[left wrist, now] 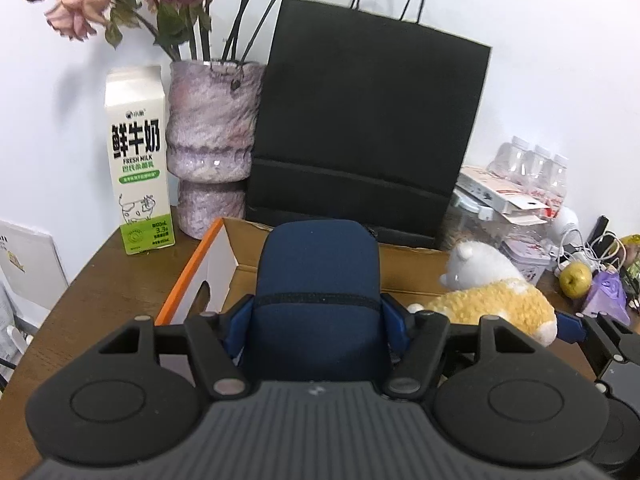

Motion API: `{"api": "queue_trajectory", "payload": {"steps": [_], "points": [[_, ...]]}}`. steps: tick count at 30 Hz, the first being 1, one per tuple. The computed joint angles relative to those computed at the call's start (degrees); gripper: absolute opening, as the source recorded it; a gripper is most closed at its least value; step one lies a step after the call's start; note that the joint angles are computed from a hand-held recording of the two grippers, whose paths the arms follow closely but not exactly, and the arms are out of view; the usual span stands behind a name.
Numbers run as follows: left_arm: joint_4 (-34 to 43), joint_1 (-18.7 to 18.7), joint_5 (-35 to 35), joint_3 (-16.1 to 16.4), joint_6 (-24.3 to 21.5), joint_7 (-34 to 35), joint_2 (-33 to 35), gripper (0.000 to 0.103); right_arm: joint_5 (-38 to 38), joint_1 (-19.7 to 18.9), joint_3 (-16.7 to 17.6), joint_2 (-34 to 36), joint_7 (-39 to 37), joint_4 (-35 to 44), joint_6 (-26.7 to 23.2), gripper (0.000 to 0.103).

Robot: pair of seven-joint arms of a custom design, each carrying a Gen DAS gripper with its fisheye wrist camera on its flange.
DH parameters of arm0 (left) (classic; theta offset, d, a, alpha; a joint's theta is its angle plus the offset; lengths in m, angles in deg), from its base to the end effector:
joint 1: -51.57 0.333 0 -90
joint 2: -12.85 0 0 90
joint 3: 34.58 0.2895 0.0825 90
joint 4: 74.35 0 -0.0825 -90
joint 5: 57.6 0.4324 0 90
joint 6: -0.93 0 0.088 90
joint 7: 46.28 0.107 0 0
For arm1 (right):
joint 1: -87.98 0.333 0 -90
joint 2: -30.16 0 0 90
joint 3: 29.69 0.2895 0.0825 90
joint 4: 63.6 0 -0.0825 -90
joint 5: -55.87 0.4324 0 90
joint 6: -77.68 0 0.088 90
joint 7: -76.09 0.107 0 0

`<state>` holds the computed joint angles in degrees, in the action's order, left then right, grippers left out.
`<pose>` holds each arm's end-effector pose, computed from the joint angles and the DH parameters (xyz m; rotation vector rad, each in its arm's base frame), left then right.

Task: Organize objects
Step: 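Carry the navy case and plush sheep with both tools over the box, then open both tools to drop the case and sheep into the box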

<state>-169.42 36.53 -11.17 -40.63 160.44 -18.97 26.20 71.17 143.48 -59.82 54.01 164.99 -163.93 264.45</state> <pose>0.6600 -0.2823 0.5269 -1.7289 1.5570 -1.0222 0.6435 0.3338 0.4557 -1.6949 1.1905 -0.7675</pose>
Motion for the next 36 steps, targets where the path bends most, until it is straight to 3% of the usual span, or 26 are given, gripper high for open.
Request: {"api": "queue_trajectory", "payload": {"steps": [2, 14, 30, 33, 34, 35, 36], "points": [[1.13, 0.27, -0.77, 0.11, 0.25, 0.29, 1.14, 0.066, -0.31, -2.98, 2.69, 1.17, 0.0, 2.26, -1.43, 0.096], [8.06, -0.56, -4.31, 1.14, -2.84, 4.54, 7.11, 0.066, -7.22, -11.97, 10.21, 5.57, 5.66, 10.15, -6.74, 0.096], [11.43, -1.34, -9.38, 1.76, -4.88, 9.32, 10.05, 0.067, -16.43, -17.49, 15.44, 5.94, 12.54, 11.64, -8.81, 0.097], [11.37, -1.77, -8.62, 1.99, -5.6, 9.53, 9.85, 0.076, -17.72, -17.85, 15.89, 5.8, 12.8, 11.88, -10.29, 0.102], [11.13, -2.29, -7.37, 2.54, -5.44, 8.44, 9.6, 0.093, -18.62, -17.14, 15.01, 5.8, 13.76, 11.84, -10.46, 0.103], [10.81, -3.01, -5.41, 3.35, -5.25, 6.69, 9.24, 0.103, -19.9, -15.77, 13.33, 5.82, 15.24, 11.66, -10.41, 0.103], [10.26, -3.82, -2.76, 4.31, -4.79, 4.35, 8.71, 0.103, -20.88, -15.2, 12.6, 5.76, 16.12, 11.61, -10.52, 0.103]]}}
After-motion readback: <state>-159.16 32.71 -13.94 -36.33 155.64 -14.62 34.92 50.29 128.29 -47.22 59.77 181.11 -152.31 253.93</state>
